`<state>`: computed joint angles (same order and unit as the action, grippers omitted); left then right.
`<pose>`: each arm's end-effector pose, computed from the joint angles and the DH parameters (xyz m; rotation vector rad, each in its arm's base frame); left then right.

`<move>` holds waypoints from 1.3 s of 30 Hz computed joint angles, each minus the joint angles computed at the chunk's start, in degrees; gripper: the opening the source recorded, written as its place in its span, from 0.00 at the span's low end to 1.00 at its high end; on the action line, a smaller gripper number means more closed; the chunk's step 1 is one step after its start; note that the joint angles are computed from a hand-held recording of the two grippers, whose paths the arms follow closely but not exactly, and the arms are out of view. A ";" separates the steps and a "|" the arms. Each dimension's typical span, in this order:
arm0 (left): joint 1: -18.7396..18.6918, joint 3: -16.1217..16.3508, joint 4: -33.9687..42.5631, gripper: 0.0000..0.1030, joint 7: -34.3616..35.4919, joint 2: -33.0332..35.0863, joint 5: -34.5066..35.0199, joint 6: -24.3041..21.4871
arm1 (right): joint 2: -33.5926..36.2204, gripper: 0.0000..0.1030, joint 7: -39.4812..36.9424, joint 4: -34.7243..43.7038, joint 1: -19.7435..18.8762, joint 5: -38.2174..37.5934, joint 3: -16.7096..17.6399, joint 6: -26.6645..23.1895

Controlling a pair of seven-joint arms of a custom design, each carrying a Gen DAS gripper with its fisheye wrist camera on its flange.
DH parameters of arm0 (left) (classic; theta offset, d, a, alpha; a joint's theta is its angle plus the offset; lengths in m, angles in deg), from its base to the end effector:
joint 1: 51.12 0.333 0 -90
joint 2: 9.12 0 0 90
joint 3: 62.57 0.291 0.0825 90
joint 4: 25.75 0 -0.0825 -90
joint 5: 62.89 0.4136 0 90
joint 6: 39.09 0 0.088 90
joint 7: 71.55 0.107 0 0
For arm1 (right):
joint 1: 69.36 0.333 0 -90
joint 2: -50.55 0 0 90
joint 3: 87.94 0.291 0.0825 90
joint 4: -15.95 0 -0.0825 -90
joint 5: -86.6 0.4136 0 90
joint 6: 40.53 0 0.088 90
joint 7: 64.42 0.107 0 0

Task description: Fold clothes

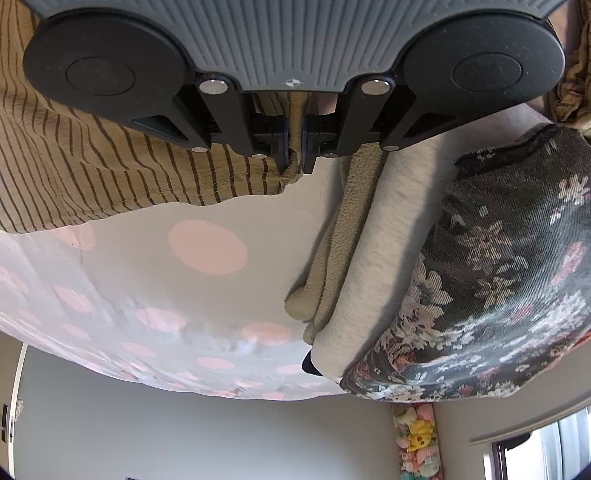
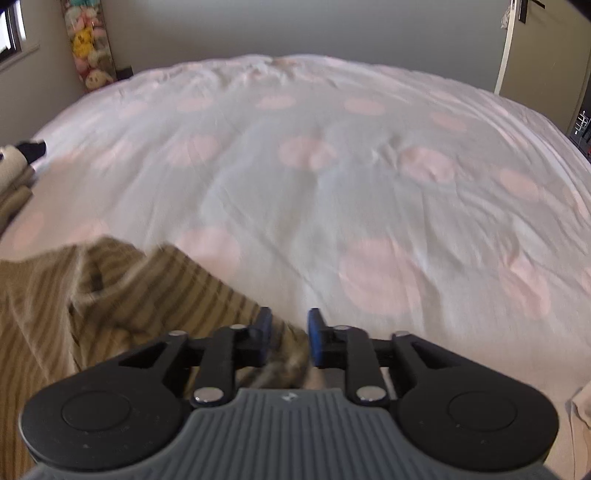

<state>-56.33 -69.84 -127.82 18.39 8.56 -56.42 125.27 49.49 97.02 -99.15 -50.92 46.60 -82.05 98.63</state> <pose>0.6882 -0.1503 0.4387 -1.5010 2.0169 -0.7769 0.5601 0.2512 0.4735 -1.4544 2.1567 -0.7333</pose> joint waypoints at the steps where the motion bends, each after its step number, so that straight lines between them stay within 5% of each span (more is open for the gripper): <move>1: 0.34 -0.38 0.15 0.05 0.46 0.12 -0.67 -0.15 | 0.37 0.31 0.21 0.46 -0.08 -0.16 -0.09 1.35; 6: 1.72 -1.97 0.76 0.13 4.27 0.64 -3.58 -1.51 | 7.01 0.50 -4.42 6.80 0.37 3.09 -1.20 7.25; 14: 0.57 -1.00 0.31 0.19 5.00 1.14 -3.00 0.28 | 17.50 0.52 -12.33 17.52 4.17 7.66 -4.41 4.55; 16: 0.57 -1.01 0.27 0.19 4.90 1.18 -3.08 0.53 | 18.14 0.42 -14.16 18.26 5.16 6.92 -4.99 4.25; 19: 1.61 -2.19 0.13 0.19 6.47 1.10 -4.94 0.73 | 18.87 0.02 -19.42 19.53 5.55 7.95 -4.95 3.93; 26: 1.36 -1.77 0.26 0.14 7.22 1.15 -6.02 0.94 | 19.77 0.02 -8.93 23.71 8.15 -1.61 -8.94 -0.92; 30: 0.59 -1.00 0.36 0.14 6.04 1.23 -4.52 0.89 | 20.79 0.11 -16.51 25.59 4.66 7.90 -6.18 0.26; 33: 0.84 -1.28 0.51 0.14 6.03 1.24 -4.61 0.57 | 17.48 0.38 -15.84 22.23 5.44 7.78 -6.78 0.76; 39: 2.07 -2.57 0.44 0.15 7.33 0.62 -7.32 -0.16 | 1.39 0.40 -3.08 6.60 4.48 -0.79 -5.59 -1.58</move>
